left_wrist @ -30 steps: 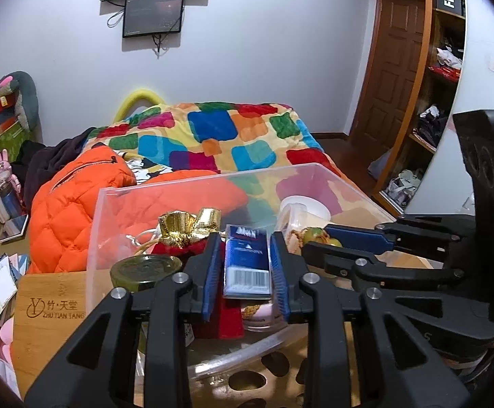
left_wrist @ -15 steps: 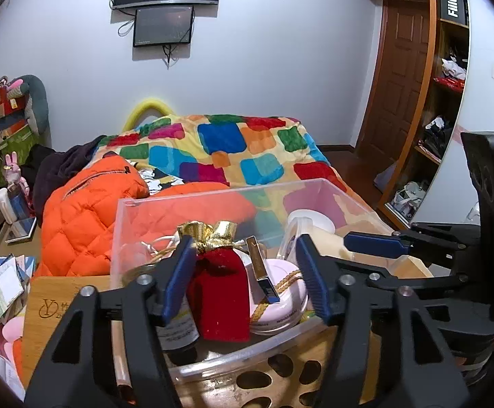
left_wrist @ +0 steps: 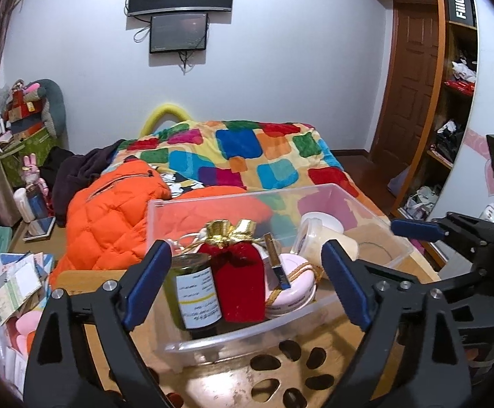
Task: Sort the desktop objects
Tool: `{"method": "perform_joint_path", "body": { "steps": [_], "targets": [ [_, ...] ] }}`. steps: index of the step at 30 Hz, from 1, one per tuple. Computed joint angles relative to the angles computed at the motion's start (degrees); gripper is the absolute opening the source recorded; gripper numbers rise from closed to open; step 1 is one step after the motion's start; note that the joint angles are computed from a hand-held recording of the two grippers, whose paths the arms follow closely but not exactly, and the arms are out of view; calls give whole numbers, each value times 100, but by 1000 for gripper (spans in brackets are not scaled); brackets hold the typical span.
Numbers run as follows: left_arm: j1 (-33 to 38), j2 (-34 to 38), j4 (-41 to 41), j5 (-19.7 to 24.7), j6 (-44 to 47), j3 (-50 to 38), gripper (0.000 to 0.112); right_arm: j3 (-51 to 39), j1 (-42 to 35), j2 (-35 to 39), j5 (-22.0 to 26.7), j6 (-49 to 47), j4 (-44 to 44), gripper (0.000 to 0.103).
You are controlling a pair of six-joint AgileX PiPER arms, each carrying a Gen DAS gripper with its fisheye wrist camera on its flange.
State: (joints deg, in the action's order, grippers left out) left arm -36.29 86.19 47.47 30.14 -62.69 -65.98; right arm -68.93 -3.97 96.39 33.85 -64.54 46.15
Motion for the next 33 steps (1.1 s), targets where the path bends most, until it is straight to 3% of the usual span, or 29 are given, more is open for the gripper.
{"method": "perform_joint_path", "body": {
  "steps": [9, 15, 27, 33],
  "targets": [
    [-357, -226, 499, 515, -464, 252, 94, 84, -57, -128, 7, 504, -557, 87],
    [-585, -292, 718, 884, -814, 350, 95, 182, -31, -233, 48, 945, -1022, 87],
    [-1009, -634, 909, 1240, -1410, 658, 95, 910, -457, -980, 190, 226, -142, 88],
    [-1412, -564, 1191, 1824, -1690, 652, 95, 1262, -543, -1359, -3, 11, 119, 88]
  ]
}}
